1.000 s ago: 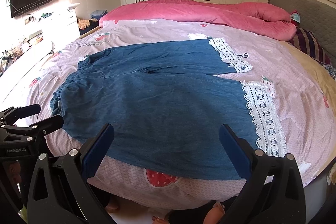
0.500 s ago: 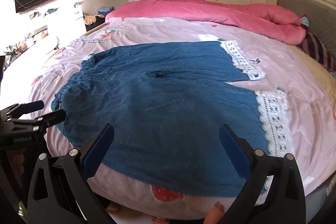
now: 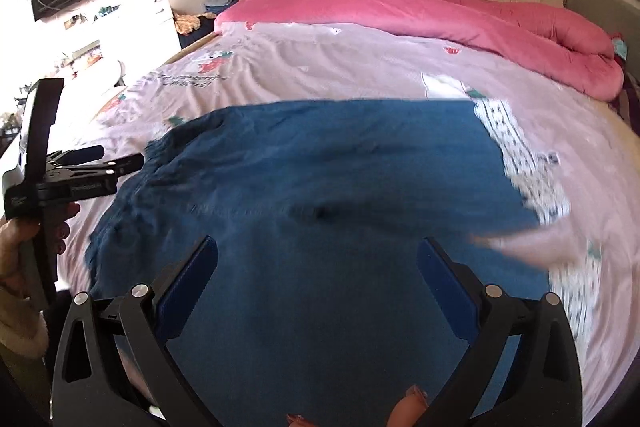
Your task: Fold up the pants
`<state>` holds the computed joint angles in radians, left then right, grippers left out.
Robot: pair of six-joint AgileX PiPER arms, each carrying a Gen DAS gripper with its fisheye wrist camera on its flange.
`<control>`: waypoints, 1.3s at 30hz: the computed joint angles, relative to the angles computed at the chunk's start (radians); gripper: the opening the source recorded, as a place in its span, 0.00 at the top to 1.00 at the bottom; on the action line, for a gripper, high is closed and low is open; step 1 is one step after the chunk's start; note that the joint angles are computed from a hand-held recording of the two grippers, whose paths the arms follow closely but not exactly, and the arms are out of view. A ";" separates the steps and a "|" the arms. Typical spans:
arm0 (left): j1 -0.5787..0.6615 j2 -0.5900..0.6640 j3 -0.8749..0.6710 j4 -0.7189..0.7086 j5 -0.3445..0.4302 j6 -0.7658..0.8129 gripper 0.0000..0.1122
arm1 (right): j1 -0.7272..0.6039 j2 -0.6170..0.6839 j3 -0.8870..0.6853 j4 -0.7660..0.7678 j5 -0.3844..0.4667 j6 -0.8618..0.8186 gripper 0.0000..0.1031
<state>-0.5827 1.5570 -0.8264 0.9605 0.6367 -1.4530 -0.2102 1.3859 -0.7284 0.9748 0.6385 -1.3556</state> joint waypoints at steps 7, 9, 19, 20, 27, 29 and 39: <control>0.140 0.131 -0.103 -0.079 -0.141 0.202 0.34 | 0.130 0.197 -0.212 -0.107 -0.036 0.152 0.04; 0.166 0.160 -0.113 -0.066 -0.187 0.216 0.47 | 0.169 0.240 -0.261 -0.153 -0.061 0.184 0.04; 0.274 0.109 -0.020 -0.004 -0.430 0.173 0.95 | 0.374 0.424 -0.483 -0.389 -0.137 0.260 0.04; 0.279 0.085 -0.002 0.036 -0.454 0.130 0.95 | 0.387 0.438 -0.502 -0.408 -0.135 0.267 0.04; 0.228 -0.057 0.084 0.460 -0.470 -0.285 0.96 | 0.479 0.558 -0.699 -0.564 -0.095 0.318 0.04; 0.221 -0.070 0.090 0.486 -0.473 -0.307 0.96 | 0.503 0.587 -0.731 -0.633 -0.099 0.330 0.04; 0.193 -0.117 0.134 0.682 -0.451 -0.512 0.96 | 0.422 0.467 -0.583 -0.380 -0.030 0.117 0.96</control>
